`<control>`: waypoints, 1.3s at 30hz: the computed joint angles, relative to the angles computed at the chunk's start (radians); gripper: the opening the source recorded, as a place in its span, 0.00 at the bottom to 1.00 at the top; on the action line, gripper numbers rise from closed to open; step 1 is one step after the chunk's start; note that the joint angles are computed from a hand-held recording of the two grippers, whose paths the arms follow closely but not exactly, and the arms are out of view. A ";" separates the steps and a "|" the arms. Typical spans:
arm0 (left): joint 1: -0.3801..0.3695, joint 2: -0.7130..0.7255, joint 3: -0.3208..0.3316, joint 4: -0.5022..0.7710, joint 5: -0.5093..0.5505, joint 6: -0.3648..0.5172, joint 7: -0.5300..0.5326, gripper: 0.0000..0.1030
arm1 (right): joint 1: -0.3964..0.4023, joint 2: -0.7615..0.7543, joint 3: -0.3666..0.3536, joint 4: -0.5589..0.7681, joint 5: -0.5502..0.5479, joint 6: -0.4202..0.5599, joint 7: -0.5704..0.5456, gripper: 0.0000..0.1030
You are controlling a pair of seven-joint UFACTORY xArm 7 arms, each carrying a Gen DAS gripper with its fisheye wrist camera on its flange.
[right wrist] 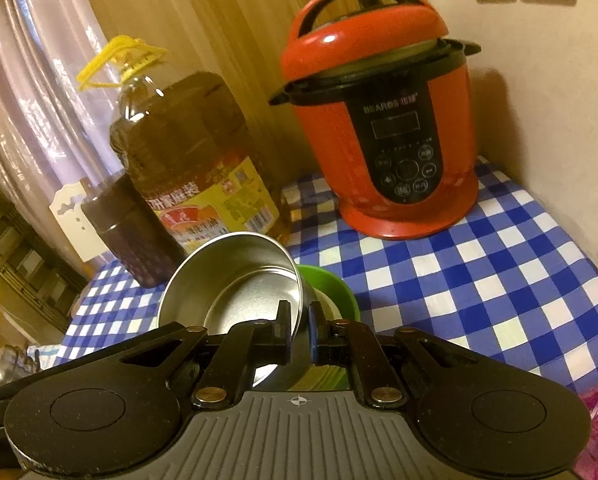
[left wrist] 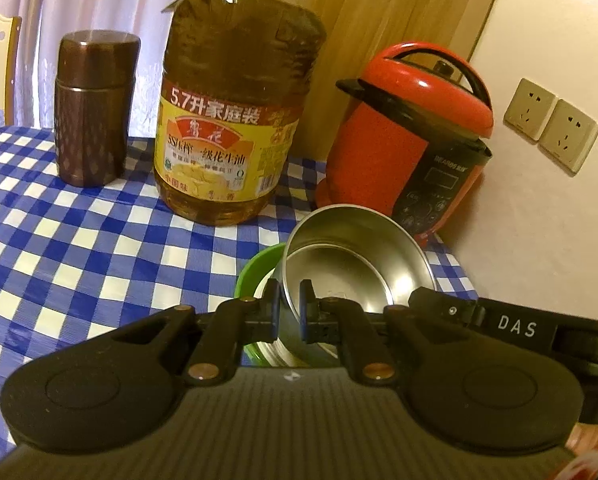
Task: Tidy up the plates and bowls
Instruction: 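Lower the steel bowl into the cream-white bowl with both tools, then open the right tool off the steel bowl while the left tool releases it too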
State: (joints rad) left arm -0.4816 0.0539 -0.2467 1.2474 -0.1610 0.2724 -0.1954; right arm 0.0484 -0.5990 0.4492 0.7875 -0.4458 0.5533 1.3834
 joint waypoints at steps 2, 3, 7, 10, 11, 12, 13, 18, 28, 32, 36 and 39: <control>0.000 0.010 -0.001 0.004 -0.006 0.000 0.011 0.08 | 0.001 0.006 -0.005 -0.004 0.001 -0.003 -0.002 0.08; 0.000 0.013 0.000 0.005 -0.001 0.003 0.007 0.08 | 0.003 0.009 -0.009 -0.007 0.003 -0.005 -0.005 0.08; -0.004 0.025 0.004 0.012 0.028 0.018 -0.014 0.08 | 0.010 0.021 -0.019 -0.015 0.010 -0.012 -0.010 0.08; -0.004 0.027 0.005 0.016 0.042 0.033 -0.026 0.08 | 0.013 0.030 -0.022 -0.015 0.010 -0.013 -0.013 0.08; -0.004 0.028 0.005 0.016 0.041 0.034 -0.027 0.08 | 0.014 0.033 -0.022 -0.015 0.010 -0.013 -0.014 0.08; -0.003 0.029 0.005 0.016 0.039 0.035 -0.027 0.08 | 0.016 0.035 -0.023 -0.016 0.010 -0.013 -0.014 0.08; -0.002 0.030 0.004 0.016 0.037 0.036 -0.025 0.08 | 0.018 0.037 -0.025 -0.016 0.011 -0.014 -0.014 0.08; 0.000 0.033 0.004 0.016 0.036 0.035 -0.024 0.08 | 0.024 0.043 -0.028 -0.019 0.012 -0.014 -0.012 0.08; 0.001 0.036 0.003 0.017 0.028 0.035 -0.016 0.08 | 0.028 0.046 -0.033 -0.025 0.007 -0.016 -0.007 0.08; 0.001 0.038 0.003 0.019 0.030 0.037 -0.014 0.09 | 0.028 0.048 -0.032 -0.025 0.005 -0.015 -0.007 0.08; -0.015 0.036 0.021 0.014 0.131 0.017 -0.082 0.16 | 0.000 0.031 -0.012 -0.038 -0.030 -0.030 0.031 0.11; -0.008 0.032 0.018 0.005 0.123 -0.004 -0.085 0.16 | -0.019 0.006 -0.005 -0.063 -0.044 -0.069 0.060 0.41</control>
State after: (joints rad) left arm -0.4893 0.0858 -0.2288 1.2526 -0.0378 0.2685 -0.2806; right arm 0.0298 -0.5928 0.4441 0.7243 -0.4900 0.4845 1.4430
